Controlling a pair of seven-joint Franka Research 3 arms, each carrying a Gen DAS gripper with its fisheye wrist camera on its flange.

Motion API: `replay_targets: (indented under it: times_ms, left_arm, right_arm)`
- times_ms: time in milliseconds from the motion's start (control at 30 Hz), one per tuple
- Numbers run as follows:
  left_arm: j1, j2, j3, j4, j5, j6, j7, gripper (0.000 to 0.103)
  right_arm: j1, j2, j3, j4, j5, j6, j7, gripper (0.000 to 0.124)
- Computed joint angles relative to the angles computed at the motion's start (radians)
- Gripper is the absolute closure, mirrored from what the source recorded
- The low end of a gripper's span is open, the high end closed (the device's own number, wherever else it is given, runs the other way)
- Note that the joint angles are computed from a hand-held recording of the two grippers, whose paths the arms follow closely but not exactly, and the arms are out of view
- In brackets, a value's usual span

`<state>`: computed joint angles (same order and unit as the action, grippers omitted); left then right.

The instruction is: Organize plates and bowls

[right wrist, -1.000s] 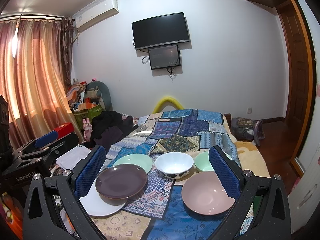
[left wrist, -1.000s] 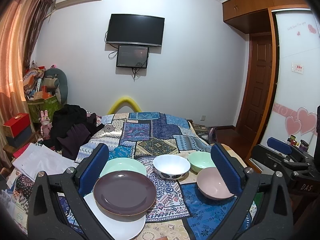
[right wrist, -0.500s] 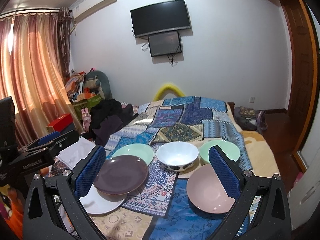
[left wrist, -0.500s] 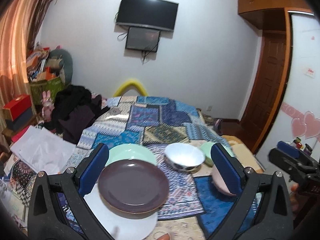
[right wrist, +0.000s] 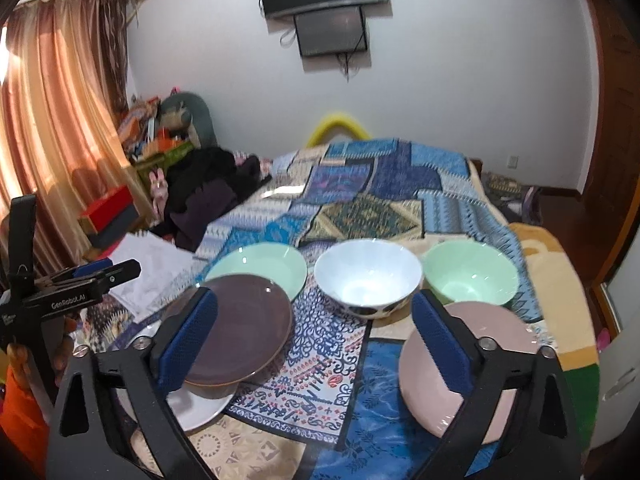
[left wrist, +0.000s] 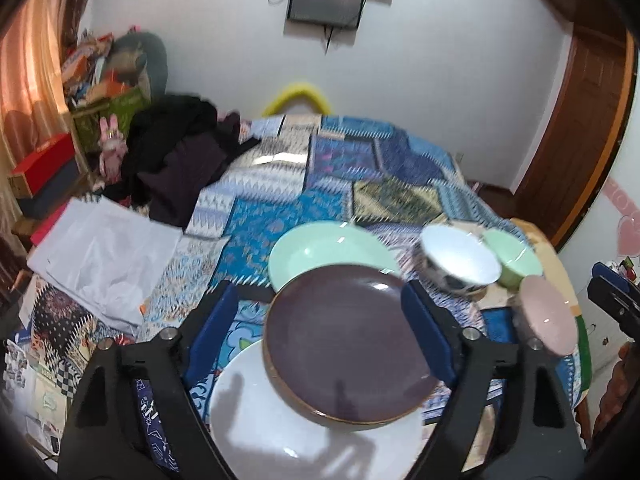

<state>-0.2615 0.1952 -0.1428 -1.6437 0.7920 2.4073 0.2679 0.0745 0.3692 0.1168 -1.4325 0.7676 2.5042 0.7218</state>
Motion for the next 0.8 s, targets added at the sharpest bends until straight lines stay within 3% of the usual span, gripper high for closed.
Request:
replay_targets:
  times_ms: [333, 500, 800]
  left_arm:
    - [0.085, 0.034, 0.001, -0.057, -0.233, 0.062, 0.237, 0.046]
    - [0.122, 0.057, -0.006, -0.069, -0.371, 0.098, 0.345, 0.065]
    - [0.149, 0.125, -0.017, -0.014, -0.516, 0.095, 0.510, 0.076]
  right_arm:
    - [0.050, 0.171, -0.020, 0.218, -0.210, -0.208, 0.184, 0.057]
    - [0.069, 0.244, -0.022, 0.312, -0.285, -0.298, 0.240, 0.070]
    - [0.094, 0.381, -0.024, 0.499, -0.374, -0.436, 0.311, 0.086]
